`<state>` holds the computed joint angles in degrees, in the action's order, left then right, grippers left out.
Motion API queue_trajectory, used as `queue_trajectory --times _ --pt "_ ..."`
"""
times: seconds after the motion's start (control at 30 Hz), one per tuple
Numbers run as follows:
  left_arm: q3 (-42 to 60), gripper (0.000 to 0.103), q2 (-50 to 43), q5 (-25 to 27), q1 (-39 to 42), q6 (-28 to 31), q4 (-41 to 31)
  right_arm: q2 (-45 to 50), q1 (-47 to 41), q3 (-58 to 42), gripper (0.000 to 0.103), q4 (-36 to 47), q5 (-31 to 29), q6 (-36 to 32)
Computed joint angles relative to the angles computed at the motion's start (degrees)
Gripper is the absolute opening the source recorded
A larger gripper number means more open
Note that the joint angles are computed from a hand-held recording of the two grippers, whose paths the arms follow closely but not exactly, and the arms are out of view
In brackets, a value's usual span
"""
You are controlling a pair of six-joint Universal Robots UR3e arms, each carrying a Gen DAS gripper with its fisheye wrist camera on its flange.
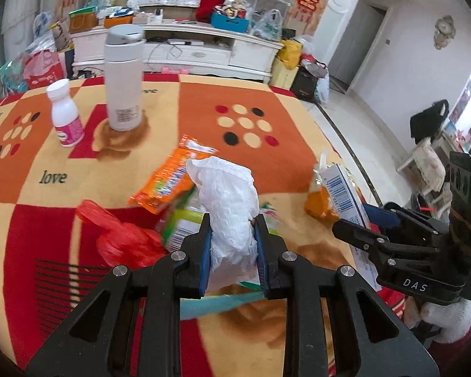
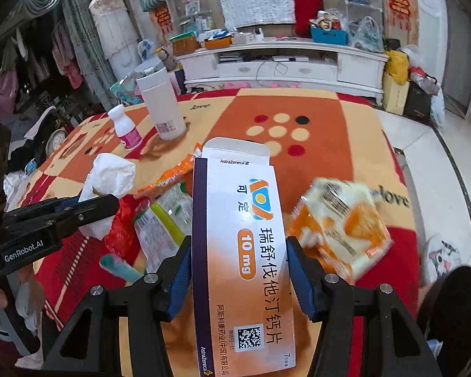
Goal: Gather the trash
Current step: 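Carry the tissue and medicine box over the black trash bin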
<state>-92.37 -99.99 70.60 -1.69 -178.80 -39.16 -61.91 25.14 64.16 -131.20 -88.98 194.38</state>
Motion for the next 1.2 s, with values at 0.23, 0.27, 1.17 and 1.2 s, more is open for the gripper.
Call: queue_trajectory --times 0.23,0.27,1.17,1.2 --pt "1.0 0.022 -1.2 1.7 -6.1 -2.0 0.8 -11.1 -2.2 16.6 0.055 -5.3 -0.7 1.1" --pt "1.5 0.022 -1.6 2.0 -7.0 -2.2 0.8 -12.5 -2.7 18.6 0.055 -5.9 -0.7 1.3" --pt "27.9 0.022 -21.5 3.7 -26.3 -6.0 -5.3 -46.4 -26.2 53.2 0.055 -6.2 3.8 -2.6" --pt "29.5 0.022 -22.6 3.6 -26.8 -6.2 -5.9 -47.7 -27.6 54.1 0.055 -5.6 4.2 -3.1"
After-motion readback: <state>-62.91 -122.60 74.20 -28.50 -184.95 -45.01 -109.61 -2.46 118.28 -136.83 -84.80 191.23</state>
